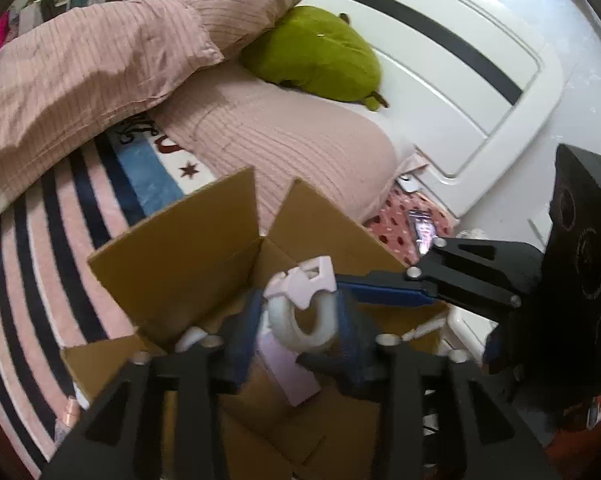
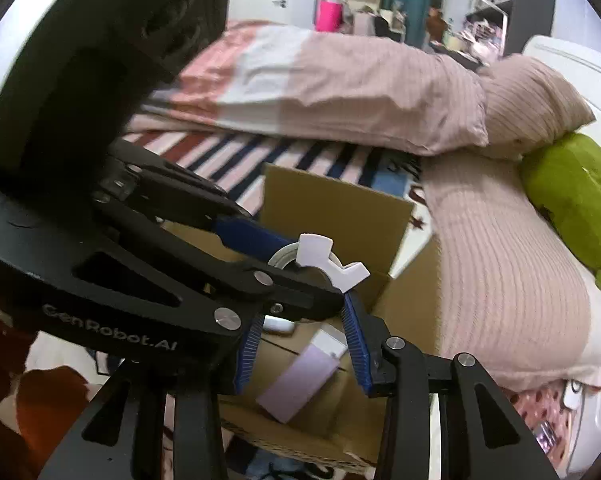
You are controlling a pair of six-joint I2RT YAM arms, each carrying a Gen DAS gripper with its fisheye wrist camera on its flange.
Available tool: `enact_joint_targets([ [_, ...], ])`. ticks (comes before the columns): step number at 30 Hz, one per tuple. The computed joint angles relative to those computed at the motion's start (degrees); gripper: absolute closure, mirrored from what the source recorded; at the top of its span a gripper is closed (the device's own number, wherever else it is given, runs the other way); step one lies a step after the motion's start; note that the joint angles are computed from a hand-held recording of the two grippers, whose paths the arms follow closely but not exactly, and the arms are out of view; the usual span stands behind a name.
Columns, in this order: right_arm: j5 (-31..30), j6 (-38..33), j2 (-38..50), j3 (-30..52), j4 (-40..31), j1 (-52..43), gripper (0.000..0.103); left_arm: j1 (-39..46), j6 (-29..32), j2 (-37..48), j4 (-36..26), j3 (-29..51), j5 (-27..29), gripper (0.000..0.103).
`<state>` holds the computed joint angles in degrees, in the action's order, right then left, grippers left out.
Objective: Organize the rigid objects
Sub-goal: 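Carry the tape roll into the cardboard box and release it, then grasp the white spray bottle with the right gripper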
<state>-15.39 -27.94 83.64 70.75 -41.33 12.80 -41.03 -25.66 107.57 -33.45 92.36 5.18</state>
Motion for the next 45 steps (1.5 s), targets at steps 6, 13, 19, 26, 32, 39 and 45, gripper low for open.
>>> enact_joint_targets([
  [6, -0.07, 0.73, -2.28, -1.43, 0.29, -0.27, 0.048, -0.73, -0.21, -6.16, 1.66, -5.58, -5.29, 0.026],
  [13, -3.41, 4.52, -7.93, -3.53, 1.05, 6.25, 0.048, -0.57, -3.83, -23.8, 2.44, -21.17, -14.68, 0.026],
  [19, -0.58, 9.26, -9.62, -3.47, 1.81, 21.79, 0.048, 0.1, -5.42, -42.28, -2.18, -33.95, -22.78, 0.025],
  [26, 4.79, 13.86, -1.37, -3.35, 5.23, 34.68, 0.039, 4.35, -6.17, -60.03, -4.62, -48.91, -24.18, 0.019],
  [32, 8.23, 16.59, 8.6, -6.67, 10.9, 37.2, 0.034, 7.83, -6.57, -72.25, -5.09, -61.19, -22.13, 0.019],
  [39, 10.61, 19.6, 22.88, 0.66, 14.02, 35.7, 0.035, 14.41, -6.34, -79.47, -5.5, -68.44, -17.32, 0.019],
  [45, 13.6, 19.24, 32.56, 8.42, 11.82, 35.15, 0.046, 17.56, -4.81, -82.5, -5.9, -70.59, -14.09, 0.019],
])
